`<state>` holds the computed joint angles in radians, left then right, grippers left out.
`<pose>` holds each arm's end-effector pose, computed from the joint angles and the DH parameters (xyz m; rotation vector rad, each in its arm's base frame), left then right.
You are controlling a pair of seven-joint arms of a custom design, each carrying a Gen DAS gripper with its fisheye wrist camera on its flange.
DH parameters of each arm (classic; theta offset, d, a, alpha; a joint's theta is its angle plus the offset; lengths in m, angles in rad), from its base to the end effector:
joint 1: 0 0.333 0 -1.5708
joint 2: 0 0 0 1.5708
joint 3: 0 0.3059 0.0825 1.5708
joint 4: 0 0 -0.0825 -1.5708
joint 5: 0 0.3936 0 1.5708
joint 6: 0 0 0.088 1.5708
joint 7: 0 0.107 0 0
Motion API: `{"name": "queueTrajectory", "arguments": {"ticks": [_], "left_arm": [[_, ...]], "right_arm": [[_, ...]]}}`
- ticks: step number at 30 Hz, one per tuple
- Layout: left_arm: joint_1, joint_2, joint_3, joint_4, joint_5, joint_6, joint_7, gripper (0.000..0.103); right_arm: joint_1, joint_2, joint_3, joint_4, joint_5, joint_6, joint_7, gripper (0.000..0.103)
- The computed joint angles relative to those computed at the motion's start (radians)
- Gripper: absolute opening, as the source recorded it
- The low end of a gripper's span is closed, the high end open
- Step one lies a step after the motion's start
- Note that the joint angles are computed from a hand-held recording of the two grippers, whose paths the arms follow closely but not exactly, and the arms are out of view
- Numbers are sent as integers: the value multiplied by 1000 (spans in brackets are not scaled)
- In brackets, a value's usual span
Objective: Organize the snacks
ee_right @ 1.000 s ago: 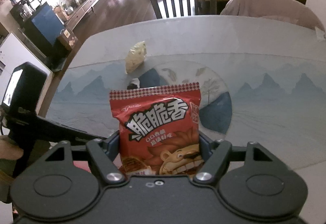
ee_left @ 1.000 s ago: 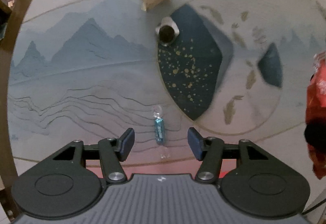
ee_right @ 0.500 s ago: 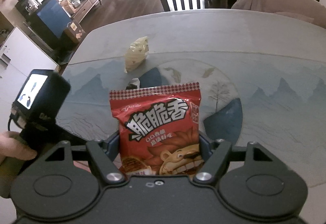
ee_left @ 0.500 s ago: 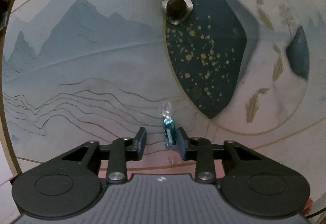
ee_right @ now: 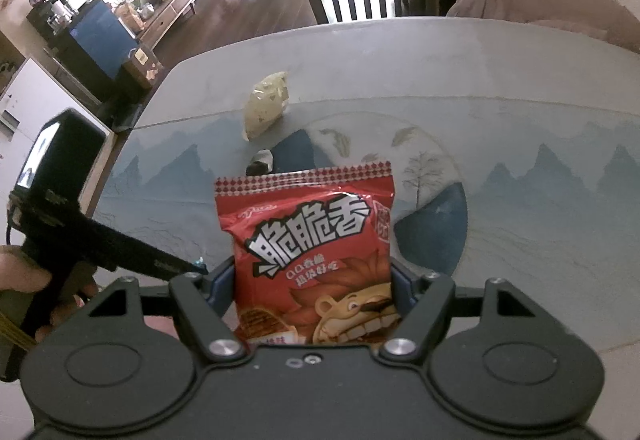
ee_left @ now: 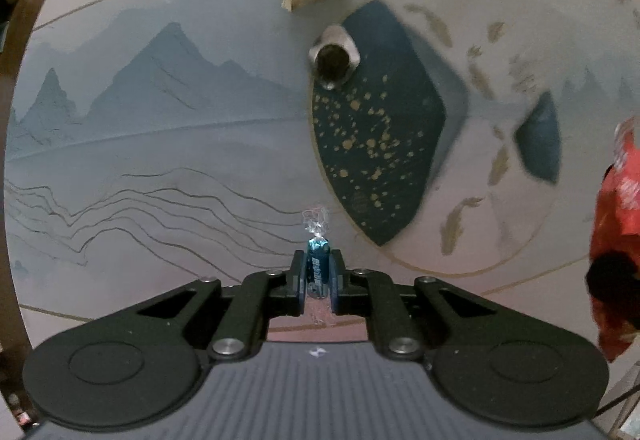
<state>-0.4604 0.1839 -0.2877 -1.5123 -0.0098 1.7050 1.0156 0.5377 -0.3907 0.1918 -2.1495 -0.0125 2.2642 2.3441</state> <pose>0.4672 -0.4156 0.5494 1.9670 -2.3733 0.0376 0.3592 0.3374 0.5999 -1.8373 1.9006 -0.1390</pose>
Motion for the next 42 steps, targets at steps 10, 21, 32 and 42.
{"name": "queueTrajectory", "arguments": {"ticks": [10,21,32,42], "left_arm": [[25,-194,-19,-116,-36,67,21,11],[66,-446,-37,-293,-112,87,93,11],[104,-488,-65,-317,-105,55,120,11],[85,-201,-55,-112,-4,32,-23,30]], "right_arm": [[15,-41,66,59,-74,-81,99,73],[67,-32,144,141,-148,-168,229,73],[113,-16,165,154,-185,-189,316,73],[86,-30,90,92,-168,-104,242,74]]}}
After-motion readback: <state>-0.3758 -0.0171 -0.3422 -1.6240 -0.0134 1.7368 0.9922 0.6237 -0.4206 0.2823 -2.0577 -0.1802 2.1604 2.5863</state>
